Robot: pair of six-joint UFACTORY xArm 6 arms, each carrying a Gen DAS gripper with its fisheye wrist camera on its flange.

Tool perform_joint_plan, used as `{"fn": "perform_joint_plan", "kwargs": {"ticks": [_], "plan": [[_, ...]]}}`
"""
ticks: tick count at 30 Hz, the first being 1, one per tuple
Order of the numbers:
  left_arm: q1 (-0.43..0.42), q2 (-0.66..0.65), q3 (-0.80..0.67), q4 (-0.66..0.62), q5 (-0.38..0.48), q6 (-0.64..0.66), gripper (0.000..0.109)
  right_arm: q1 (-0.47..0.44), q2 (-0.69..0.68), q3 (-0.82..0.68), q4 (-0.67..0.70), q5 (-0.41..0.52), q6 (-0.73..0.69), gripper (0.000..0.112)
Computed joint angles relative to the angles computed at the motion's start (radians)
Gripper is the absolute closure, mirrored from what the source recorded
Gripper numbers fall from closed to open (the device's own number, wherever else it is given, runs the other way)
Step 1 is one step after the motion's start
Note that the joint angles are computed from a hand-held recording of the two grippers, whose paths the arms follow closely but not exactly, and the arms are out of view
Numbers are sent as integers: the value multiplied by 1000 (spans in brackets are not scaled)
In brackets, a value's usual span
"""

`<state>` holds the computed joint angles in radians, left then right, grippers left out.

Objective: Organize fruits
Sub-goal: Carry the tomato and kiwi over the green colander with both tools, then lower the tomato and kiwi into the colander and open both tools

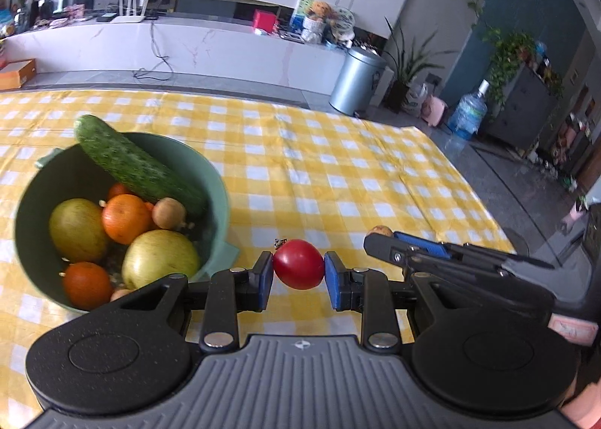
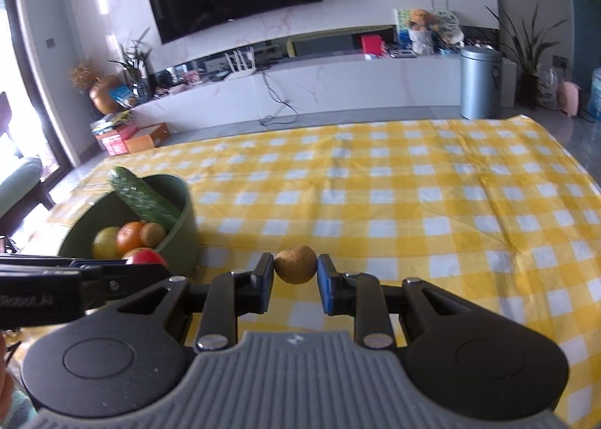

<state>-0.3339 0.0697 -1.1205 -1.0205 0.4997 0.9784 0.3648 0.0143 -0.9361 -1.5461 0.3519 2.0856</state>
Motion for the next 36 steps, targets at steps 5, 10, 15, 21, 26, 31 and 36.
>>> {"fn": "perform_joint_plan", "kwargs": {"ticks": [5,10,15,21,26,31,36], "plan": [[41,2,-22,-25,-3,7,76,17,31,-59,-22,-49,1,91],[86,28,-63,-33,15,-12,76,41,81,-139,-1,-83,-60,91],[132,72,-115,-29,44,-31,76,56,138,-224,49,-122,-156,91],[202,161,-210,0,116,-135,76,67,232,-325,205,-174,-360,91],[229,210,-247,27,120,-189,76,77,316,-395,380,-214,-559,91],[243,245,-272,78,111,-247,76,101,397,-459,623,-228,-841,91],[252,271,-291,134,117,-294,76,127,483,-539,909,-201,-1166,91]]}}
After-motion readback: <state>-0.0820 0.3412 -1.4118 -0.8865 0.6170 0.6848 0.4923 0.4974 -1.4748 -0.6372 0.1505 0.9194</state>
